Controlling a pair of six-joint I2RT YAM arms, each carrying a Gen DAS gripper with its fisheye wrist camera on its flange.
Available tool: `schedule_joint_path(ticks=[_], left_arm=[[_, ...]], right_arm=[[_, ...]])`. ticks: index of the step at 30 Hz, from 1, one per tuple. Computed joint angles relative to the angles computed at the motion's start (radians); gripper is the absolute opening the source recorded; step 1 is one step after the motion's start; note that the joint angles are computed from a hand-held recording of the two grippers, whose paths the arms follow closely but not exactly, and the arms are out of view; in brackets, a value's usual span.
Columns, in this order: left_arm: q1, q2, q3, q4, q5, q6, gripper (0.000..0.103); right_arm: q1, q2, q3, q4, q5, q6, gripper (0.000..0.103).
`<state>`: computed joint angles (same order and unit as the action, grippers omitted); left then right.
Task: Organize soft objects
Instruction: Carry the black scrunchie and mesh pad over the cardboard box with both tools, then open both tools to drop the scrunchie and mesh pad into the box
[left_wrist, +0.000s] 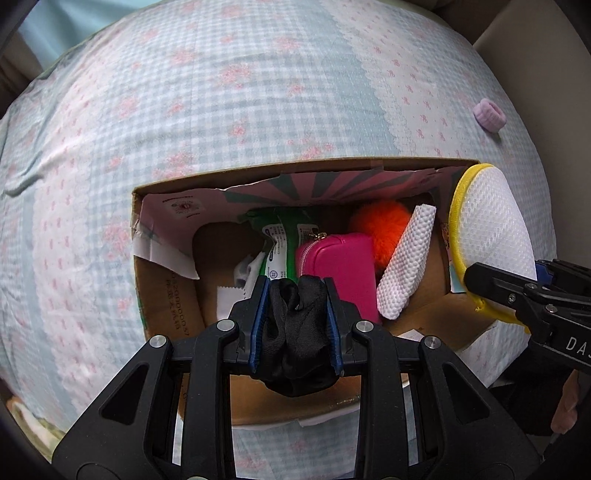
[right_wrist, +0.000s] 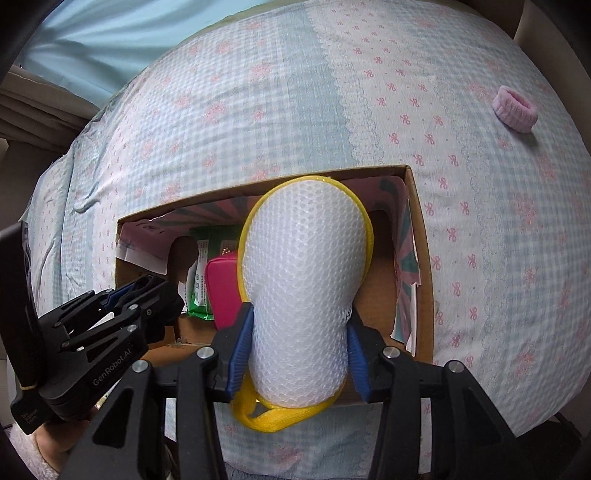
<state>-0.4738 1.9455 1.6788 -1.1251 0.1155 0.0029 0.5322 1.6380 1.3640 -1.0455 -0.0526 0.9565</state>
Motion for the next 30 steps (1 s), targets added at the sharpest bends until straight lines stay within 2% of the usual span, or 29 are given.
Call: schedule_joint_path(ticks=[2, 3, 4, 5, 7, 12, 21, 26, 30], left_arm=[[-0.004, 0.022, 0.018, -0.011, -0.005, 0.022, 0.026], [-0.006, 0.029, 0.021, -0.011, -0.006, 0.035, 0.032], [-0.009, 0.036, 0.026, -0.014, -0.005, 0.047, 0.063], [-0.010, 0.043, 0.031, -0.020, -0.001, 0.059, 0.103], [-0.012, 0.047, 0.027, -0.022, 0.008, 0.073, 0.103], [-0.015, 0.034, -0.016, -0.004, 0.005, 0.074, 0.103], [-0.007, 0.012, 0.012, -0.028, 0.005, 0.073, 0.103], [-0.005, -0.029, 0.031, -0.051, -0.005, 0.059, 0.103], [0.002, -0.075, 0.070, -0.102, -0.001, 0.027, 0.103]], right_arm=[[-0.024, 0.002, -0.024, 0.034, -0.026, 0.000, 0.059], [-0.034, 0.004, -0.034, 0.052, -0.035, 0.004, 0.074], [-0.040, 0.006, -0.041, 0.067, -0.034, 0.006, 0.089], [-0.044, 0.008, -0.042, 0.075, -0.027, 0.009, 0.093], [-0.050, 0.016, -0.035, 0.072, -0.016, 0.005, 0.097], [-0.045, 0.038, -0.010, 0.035, 0.000, -0.015, 0.097], [-0.012, 0.000, -0.001, 0.031, 0.042, -0.008, 0.097], [0.011, -0.024, 0.053, -0.029, 0.069, -0.001, 0.097], [0.038, -0.049, 0.132, -0.123, 0.099, -0.003, 0.097]])
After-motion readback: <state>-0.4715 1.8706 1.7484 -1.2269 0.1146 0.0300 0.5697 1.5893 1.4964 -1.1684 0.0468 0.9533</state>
